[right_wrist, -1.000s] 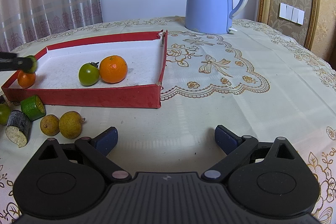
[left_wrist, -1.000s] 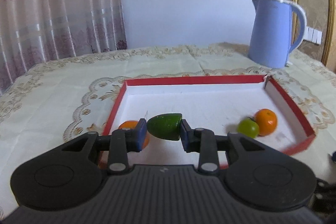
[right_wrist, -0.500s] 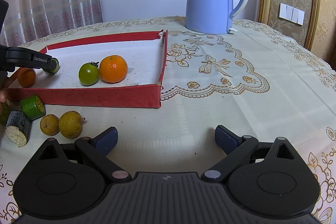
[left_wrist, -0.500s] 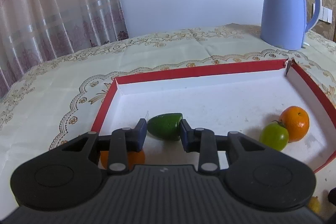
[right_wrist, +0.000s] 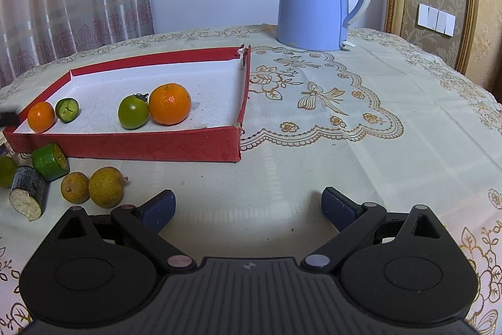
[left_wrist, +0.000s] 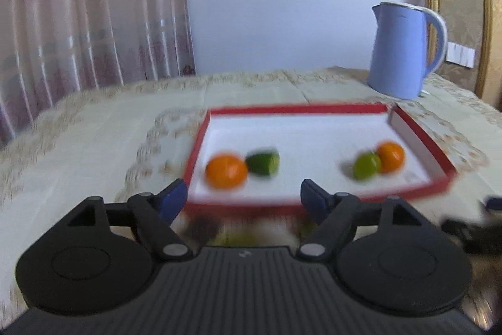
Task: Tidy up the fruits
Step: 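Lower the lime chunk into the tray and open the left gripper, then reach the right gripper to the small yellow pear and grasp it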
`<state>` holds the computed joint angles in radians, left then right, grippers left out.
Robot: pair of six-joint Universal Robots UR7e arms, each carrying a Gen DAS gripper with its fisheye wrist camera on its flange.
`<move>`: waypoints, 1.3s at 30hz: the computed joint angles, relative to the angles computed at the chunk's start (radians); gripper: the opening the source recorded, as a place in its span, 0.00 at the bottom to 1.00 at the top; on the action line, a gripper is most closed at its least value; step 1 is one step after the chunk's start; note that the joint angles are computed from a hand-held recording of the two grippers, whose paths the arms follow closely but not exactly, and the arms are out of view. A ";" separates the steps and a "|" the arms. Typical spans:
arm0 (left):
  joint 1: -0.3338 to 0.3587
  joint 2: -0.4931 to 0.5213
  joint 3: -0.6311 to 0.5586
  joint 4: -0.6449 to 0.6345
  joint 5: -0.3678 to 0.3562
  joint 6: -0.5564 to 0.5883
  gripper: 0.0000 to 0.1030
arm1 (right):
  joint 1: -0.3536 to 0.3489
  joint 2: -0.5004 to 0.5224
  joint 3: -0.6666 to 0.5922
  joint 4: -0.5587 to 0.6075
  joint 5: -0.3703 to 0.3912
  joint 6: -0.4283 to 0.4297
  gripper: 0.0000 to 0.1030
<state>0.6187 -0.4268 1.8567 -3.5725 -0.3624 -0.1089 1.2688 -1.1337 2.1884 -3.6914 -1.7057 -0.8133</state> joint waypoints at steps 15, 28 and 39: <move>-0.008 -0.079 0.178 0.251 -0.027 -0.375 0.83 | 0.002 0.001 -0.001 -0.002 -0.005 -0.003 0.97; 0.002 -0.068 0.170 0.257 -0.022 -0.362 1.00 | -0.004 -0.003 0.007 -0.012 0.015 0.002 0.97; 0.002 -0.071 0.173 0.255 -0.028 -0.368 1.00 | -0.026 -0.046 0.104 -0.031 0.178 -0.045 0.97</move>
<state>0.6205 -0.4974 2.0301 -3.3170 -0.3907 -0.4773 1.2432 -1.1792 2.2922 -3.7225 -1.5274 -0.8581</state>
